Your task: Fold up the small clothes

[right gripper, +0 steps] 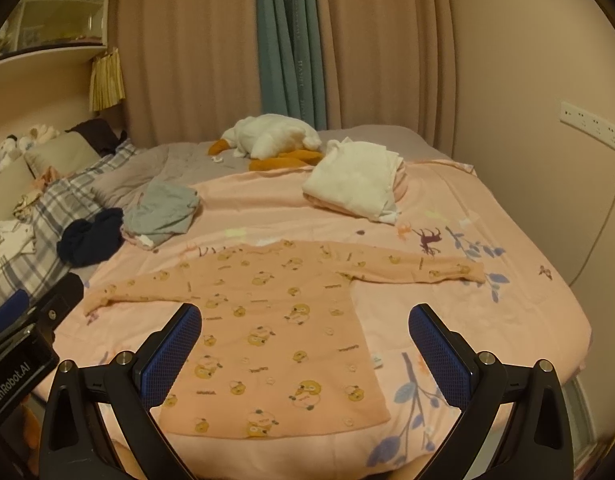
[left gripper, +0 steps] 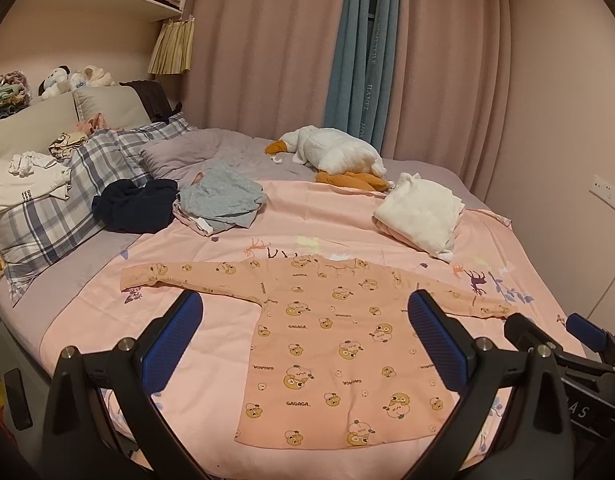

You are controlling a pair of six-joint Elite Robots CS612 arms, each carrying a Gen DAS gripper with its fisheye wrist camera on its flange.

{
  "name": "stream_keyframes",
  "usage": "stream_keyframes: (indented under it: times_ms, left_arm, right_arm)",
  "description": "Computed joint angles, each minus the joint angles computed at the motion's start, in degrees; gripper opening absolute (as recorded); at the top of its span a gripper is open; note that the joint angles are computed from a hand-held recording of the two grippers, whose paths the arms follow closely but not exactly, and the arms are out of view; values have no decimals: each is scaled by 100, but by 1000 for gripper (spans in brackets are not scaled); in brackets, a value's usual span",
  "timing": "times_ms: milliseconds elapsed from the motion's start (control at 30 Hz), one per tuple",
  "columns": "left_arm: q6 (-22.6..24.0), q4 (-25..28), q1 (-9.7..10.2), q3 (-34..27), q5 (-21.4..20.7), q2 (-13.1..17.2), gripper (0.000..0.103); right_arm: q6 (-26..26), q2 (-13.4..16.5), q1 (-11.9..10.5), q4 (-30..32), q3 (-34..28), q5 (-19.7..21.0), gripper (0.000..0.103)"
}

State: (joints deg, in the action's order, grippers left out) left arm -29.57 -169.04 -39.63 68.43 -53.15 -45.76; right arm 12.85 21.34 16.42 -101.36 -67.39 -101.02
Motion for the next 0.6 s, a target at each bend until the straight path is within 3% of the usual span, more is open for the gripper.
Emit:
stream_keyframes:
  times_ms: [600]
  left_arm:
    - [59,-38,-30,-65,141,45,102]
  right_arm:
    - [-73,41,17,-284,-37,-15,103]
